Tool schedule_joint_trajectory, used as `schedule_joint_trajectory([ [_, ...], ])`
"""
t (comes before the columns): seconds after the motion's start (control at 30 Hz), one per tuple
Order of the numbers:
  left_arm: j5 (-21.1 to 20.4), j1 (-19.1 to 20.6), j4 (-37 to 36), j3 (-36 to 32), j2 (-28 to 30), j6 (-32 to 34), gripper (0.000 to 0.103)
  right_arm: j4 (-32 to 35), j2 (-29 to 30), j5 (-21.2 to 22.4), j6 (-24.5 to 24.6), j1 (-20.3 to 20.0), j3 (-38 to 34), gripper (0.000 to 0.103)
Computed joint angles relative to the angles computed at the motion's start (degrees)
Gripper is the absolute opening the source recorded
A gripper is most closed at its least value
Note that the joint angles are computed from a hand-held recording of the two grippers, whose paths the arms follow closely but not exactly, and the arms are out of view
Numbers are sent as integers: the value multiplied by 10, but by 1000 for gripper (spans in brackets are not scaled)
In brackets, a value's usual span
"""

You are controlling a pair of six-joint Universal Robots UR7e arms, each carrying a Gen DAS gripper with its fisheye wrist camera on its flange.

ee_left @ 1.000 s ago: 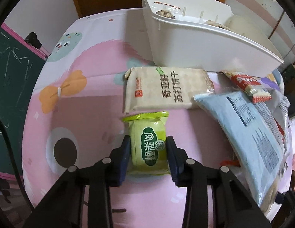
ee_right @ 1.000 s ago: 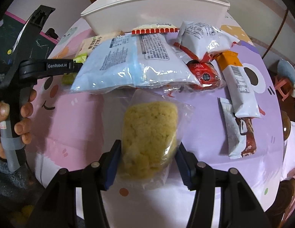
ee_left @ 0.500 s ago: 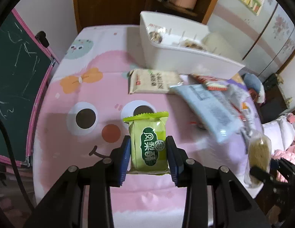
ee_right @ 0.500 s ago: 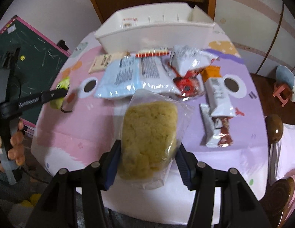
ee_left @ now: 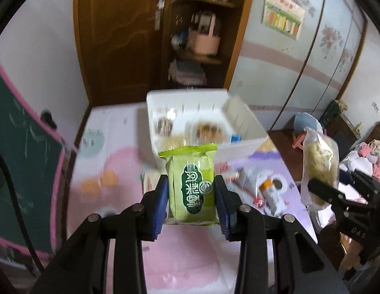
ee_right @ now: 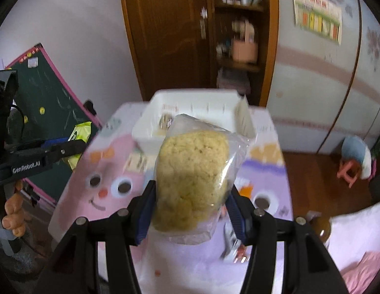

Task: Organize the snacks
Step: 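Carry the green biscuit and cracker bag into the white tray and open both tools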

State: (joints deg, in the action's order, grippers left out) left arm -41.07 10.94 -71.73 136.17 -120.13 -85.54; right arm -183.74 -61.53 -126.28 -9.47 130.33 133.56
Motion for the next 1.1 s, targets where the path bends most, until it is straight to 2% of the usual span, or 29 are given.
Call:
schedule_joint_trajectory([
  [0.27, 85, 73, -69, -81, 109, 110, 35, 0, 29, -28, -79, 15, -118, 55],
  [0.43, 110, 117, -135, -110, 155, 179, 35, 27, 58, -24, -92, 2, -190, 55],
  [0.6, 145, 172, -213, -127, 200, 243, 35, 65, 88, -4, -77, -25, -246, 55],
  [0.83, 147, 256, -387, -129, 264, 368, 35, 99, 141, -4, -58, -55, -293, 55],
  [1.1, 124, 337, -524, -134, 330, 458, 35, 150, 182, 3, -27, -92, -329, 55],
])
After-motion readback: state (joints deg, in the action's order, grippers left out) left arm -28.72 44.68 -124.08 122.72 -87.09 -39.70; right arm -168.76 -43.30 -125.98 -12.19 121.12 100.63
